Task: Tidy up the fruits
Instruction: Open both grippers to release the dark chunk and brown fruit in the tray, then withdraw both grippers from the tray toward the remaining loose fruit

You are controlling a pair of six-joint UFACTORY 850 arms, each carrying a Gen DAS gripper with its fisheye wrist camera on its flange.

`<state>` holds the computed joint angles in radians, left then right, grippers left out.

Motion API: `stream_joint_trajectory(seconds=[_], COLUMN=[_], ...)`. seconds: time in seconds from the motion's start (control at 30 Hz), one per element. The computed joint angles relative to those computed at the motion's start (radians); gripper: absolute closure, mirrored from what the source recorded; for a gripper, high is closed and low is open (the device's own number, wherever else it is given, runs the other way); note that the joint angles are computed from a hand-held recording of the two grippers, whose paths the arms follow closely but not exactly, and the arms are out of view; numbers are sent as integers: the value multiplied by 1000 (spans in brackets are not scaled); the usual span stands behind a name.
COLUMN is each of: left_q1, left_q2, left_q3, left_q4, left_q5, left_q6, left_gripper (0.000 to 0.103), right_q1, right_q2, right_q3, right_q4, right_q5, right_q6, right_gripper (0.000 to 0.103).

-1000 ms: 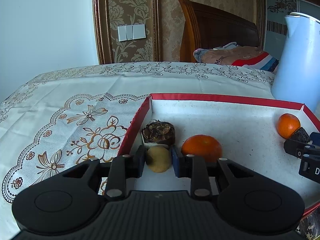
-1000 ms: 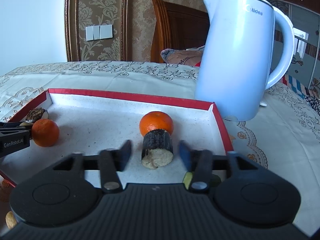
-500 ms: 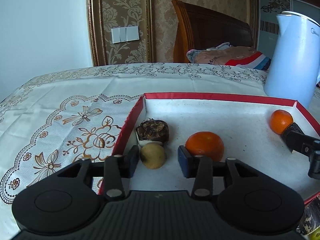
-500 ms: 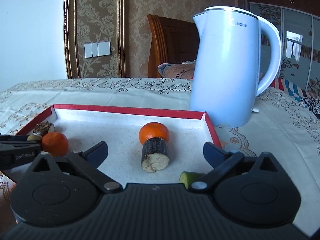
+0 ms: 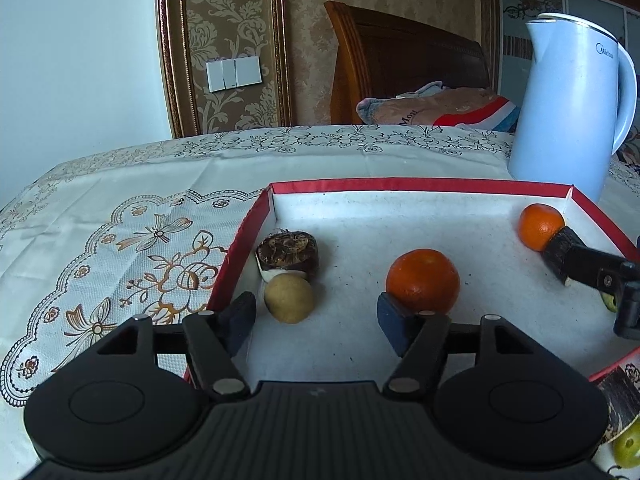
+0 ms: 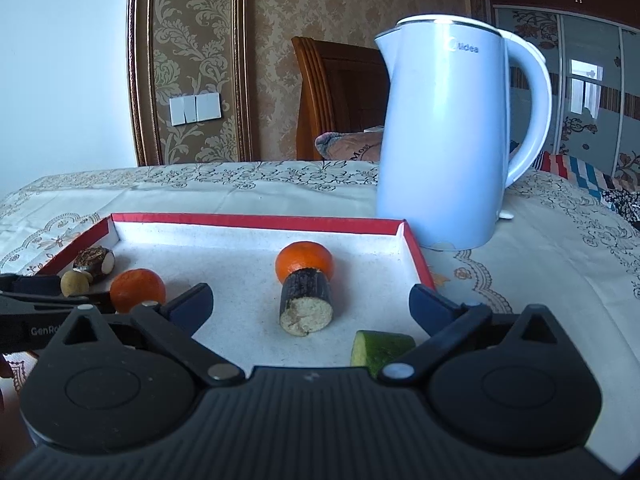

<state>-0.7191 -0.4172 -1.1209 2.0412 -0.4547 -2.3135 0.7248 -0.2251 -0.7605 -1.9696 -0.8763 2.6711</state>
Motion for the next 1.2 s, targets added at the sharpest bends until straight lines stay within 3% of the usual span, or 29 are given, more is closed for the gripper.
stream_joint_trajectory(seconds=[0.5,0.7,0.77,1.2], left_q1=[9,2,0,-61], left_q2=[121,159,169,238], left_q3=[147,191,202,301], left_q4=[214,236,254,291], left_q5=[17,10,15,-112], left_q6=[-297,-338,-358,-388], left_gripper=[31,31,27,21], right_q1=[70,111,118,159], right_q2=[77,111,124,166], right_q3=[102,148,165,217], right_q4=[-1,2,-4,62], right_q5=[-69,-116,-120,-136], right_q6=[93,133,156,158], right_gripper=[0,0,0,0])
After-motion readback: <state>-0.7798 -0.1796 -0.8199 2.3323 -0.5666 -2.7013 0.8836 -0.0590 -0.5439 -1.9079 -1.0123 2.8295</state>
